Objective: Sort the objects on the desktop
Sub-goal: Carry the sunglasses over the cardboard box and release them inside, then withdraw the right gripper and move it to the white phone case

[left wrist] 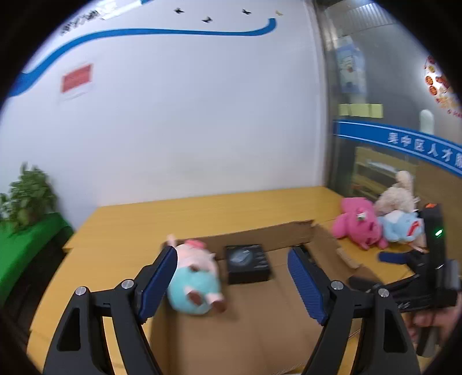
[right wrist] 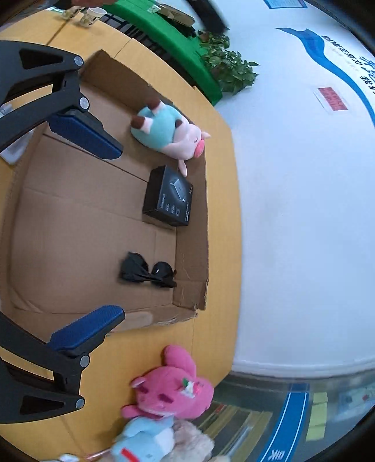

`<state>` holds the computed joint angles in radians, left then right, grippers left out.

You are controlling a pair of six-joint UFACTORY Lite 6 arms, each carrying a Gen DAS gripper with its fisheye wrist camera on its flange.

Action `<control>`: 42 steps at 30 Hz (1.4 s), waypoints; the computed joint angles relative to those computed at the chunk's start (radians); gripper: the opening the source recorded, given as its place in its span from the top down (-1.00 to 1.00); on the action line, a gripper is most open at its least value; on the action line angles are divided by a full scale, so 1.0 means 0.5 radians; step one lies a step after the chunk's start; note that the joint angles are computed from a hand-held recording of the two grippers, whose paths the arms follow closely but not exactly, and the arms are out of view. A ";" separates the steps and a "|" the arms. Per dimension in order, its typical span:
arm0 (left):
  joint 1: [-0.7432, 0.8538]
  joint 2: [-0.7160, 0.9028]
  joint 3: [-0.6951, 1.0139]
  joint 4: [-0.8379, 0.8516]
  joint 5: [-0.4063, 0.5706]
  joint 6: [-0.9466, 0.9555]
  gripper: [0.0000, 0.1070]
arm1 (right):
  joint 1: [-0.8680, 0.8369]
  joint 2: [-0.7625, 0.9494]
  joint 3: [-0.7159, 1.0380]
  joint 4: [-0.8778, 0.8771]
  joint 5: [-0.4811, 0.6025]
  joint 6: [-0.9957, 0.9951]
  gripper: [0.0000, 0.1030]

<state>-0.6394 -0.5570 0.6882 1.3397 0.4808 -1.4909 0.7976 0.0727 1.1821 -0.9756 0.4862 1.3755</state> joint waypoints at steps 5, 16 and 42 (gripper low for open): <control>-0.227 -0.299 -0.301 -0.115 0.261 -0.049 -0.49 | 0.208 -0.180 -0.200 -0.260 0.182 0.379 -0.99; -0.371 -0.347 -0.421 -0.357 0.270 -0.119 -0.49 | 0.427 -0.310 -0.334 -0.330 0.381 0.465 -0.99; -0.435 0.426 -0.330 0.240 -0.449 -0.906 -0.49 | 0.244 -0.812 -1.166 -0.301 0.062 0.568 -0.99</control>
<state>-0.8570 -0.3440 0.5232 1.4596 0.2563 -1.9441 0.9194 -0.3331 0.5991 -1.1262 0.5172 1.6595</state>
